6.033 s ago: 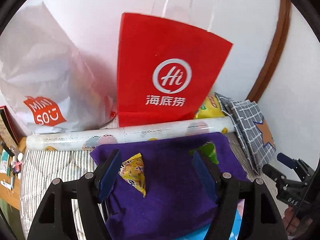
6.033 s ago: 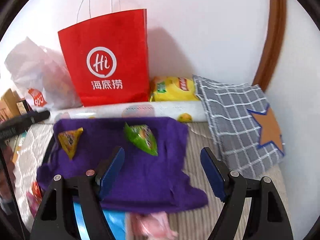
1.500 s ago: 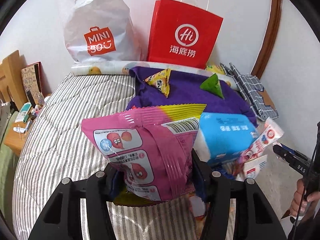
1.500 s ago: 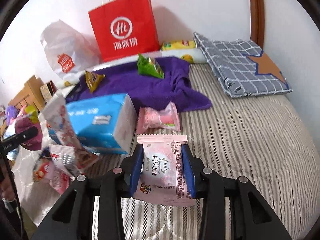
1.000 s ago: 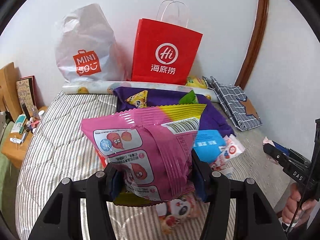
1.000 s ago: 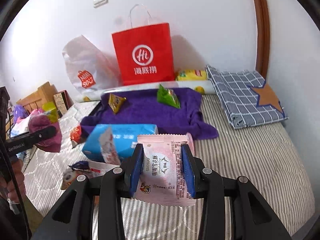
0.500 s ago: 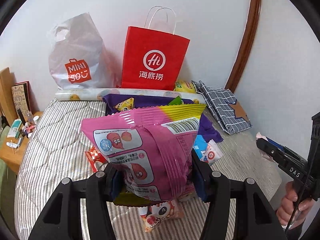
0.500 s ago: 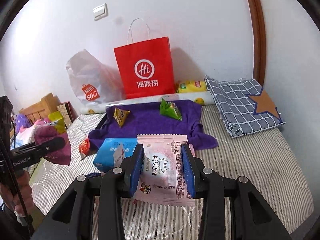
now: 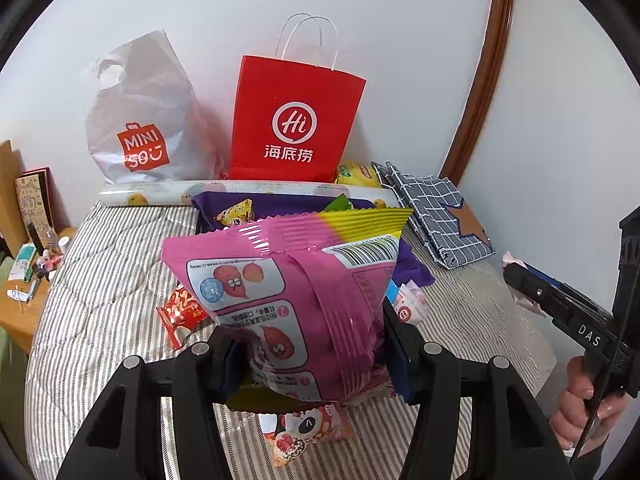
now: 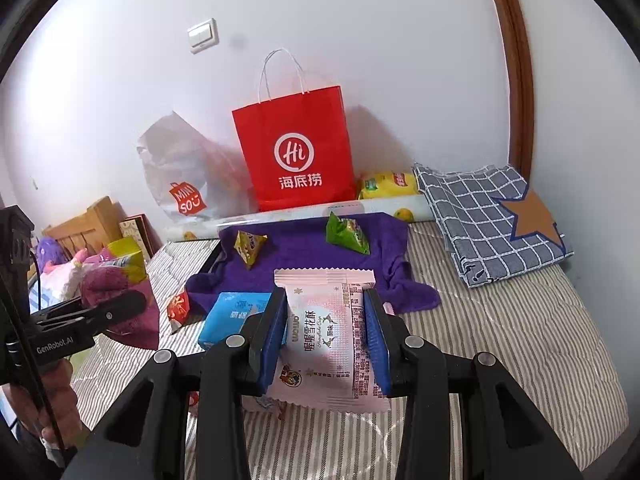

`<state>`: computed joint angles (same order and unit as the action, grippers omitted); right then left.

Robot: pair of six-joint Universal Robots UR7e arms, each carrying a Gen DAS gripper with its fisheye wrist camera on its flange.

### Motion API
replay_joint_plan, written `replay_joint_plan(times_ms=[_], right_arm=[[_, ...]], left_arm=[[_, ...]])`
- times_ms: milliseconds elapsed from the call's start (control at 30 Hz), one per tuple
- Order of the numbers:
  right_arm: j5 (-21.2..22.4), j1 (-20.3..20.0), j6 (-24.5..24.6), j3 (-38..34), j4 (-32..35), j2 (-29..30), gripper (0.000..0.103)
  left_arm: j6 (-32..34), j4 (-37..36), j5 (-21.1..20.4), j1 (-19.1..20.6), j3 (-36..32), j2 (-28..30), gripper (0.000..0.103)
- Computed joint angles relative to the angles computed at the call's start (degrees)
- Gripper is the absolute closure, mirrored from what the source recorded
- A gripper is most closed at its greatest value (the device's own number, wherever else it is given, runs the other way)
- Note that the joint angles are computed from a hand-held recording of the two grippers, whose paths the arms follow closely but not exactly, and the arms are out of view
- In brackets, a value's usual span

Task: Organize snacks

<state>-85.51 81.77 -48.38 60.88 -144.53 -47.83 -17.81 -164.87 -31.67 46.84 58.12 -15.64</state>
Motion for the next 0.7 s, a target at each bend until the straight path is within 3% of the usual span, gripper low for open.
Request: replay_joint_plan(times_ms=[700], right_arm=[[0.72, 0.69, -0.16, -3.98, 0.89, 2.9, 0.065]], left_arm=[[2.32, 1.76, -0.57, 1.0, -5.22, 2.34, 0.048]])
